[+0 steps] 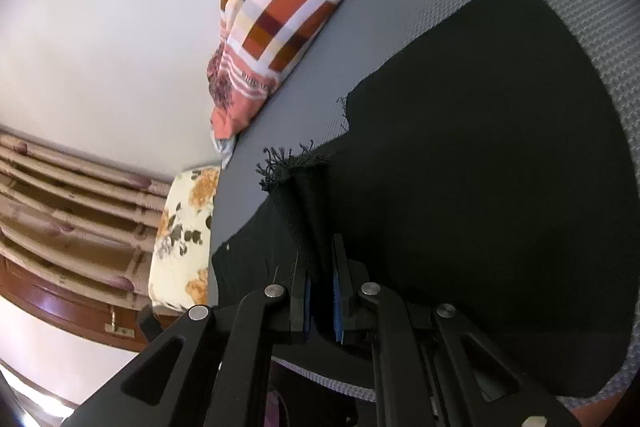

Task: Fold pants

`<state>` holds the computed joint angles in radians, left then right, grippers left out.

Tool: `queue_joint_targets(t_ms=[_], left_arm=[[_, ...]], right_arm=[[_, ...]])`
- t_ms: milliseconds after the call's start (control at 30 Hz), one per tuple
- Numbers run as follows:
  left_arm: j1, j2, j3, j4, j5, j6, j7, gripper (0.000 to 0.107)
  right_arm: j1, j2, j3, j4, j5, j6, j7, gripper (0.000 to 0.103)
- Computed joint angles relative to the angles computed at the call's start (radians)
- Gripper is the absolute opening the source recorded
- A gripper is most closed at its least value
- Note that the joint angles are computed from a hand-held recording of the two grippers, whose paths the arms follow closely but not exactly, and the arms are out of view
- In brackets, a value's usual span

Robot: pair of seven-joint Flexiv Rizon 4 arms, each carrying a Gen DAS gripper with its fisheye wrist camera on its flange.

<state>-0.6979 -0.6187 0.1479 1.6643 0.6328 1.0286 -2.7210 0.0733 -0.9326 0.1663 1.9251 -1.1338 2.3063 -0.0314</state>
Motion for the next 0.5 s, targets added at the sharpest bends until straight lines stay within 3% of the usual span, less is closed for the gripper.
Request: queue_joint_targets(t_ms=[500], left_arm=[[0.008, -0.013, -0.01, -0.003, -0.033, -0.003, 0.031, 0.103]], right_arm=[[0.081, -0.031, -0.04, -0.059, -0.16, -0.033, 0.074, 0.01]])
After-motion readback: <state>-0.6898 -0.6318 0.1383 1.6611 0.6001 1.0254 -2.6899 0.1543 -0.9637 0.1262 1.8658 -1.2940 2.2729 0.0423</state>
